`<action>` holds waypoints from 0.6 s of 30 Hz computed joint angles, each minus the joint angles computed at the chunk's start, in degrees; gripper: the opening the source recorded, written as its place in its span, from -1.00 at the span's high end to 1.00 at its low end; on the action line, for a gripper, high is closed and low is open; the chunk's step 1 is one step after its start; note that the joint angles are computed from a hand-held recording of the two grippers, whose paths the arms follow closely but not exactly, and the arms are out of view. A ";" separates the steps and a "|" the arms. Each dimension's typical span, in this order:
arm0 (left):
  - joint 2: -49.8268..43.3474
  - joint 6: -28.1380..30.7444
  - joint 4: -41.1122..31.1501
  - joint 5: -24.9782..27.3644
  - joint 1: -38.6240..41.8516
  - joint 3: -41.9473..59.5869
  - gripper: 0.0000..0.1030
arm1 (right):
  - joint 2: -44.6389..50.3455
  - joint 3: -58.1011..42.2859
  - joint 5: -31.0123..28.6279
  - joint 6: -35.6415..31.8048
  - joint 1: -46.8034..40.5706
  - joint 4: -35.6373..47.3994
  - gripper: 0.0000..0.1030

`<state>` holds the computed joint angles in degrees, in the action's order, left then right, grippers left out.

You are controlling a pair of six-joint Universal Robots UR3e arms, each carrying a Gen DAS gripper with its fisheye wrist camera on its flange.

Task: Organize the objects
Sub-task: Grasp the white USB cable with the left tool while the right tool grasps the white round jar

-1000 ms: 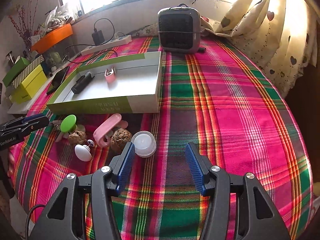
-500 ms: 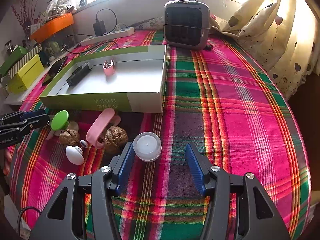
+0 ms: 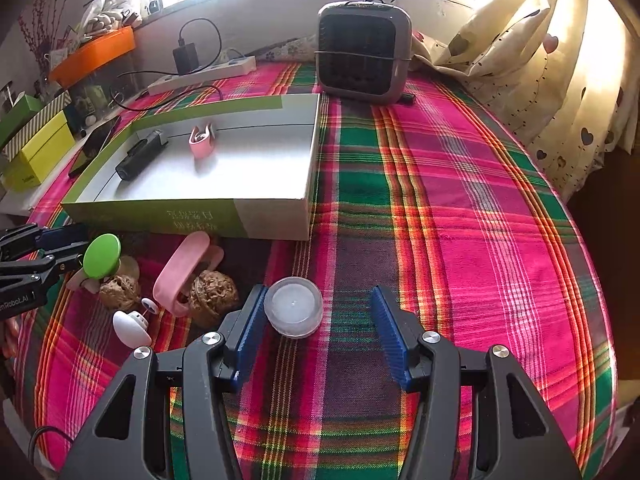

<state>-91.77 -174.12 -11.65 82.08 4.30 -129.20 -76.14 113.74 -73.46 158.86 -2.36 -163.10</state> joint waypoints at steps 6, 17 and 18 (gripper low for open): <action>-1.55 0.31 0.33 2.86 -2.06 1.44 0.19 | 0.23 -0.21 -0.42 0.32 0.30 -0.16 -0.02; -2.33 -0.33 0.74 3.65 -2.88 1.97 0.43 | 0.15 -0.03 -0.54 0.33 0.58 -0.64 0.25; -2.28 -0.33 0.76 3.72 -3.06 1.95 0.51 | 0.12 0.03 -0.38 0.22 0.57 -0.63 0.29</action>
